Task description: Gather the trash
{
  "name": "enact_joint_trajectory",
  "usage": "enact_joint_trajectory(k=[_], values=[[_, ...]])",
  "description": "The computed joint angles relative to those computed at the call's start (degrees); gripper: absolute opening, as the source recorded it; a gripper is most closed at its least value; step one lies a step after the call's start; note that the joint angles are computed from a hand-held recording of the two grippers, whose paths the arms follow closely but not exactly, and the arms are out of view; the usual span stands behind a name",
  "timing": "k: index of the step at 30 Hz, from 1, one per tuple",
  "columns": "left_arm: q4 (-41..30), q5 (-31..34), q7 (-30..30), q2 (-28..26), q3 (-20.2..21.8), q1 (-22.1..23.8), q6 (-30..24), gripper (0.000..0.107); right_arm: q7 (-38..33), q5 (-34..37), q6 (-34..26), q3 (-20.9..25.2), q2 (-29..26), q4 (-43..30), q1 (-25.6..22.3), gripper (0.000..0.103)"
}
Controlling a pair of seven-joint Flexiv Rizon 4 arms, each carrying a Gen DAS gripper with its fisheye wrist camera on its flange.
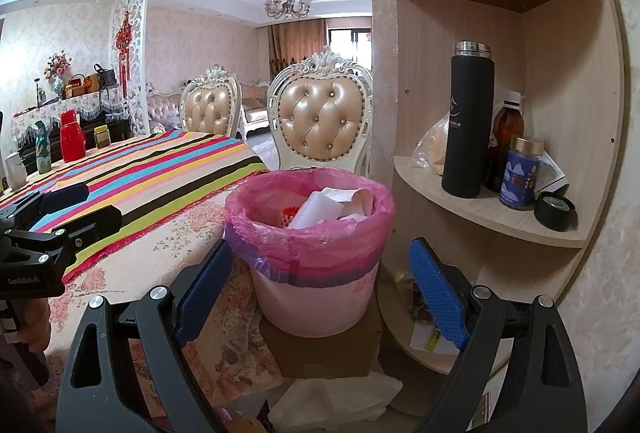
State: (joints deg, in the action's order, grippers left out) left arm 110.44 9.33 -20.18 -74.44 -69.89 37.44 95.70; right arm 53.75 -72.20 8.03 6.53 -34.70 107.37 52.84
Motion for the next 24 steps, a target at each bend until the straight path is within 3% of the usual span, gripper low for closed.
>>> enact_joint_trajectory(k=[24], values=[[0.2, 0.5, 1.0, -0.4, 0.1, 0.1, 0.1, 0.098, 0.1, 0.0, 0.0, 0.0, 0.0, 0.0, 0.0, 0.084]])
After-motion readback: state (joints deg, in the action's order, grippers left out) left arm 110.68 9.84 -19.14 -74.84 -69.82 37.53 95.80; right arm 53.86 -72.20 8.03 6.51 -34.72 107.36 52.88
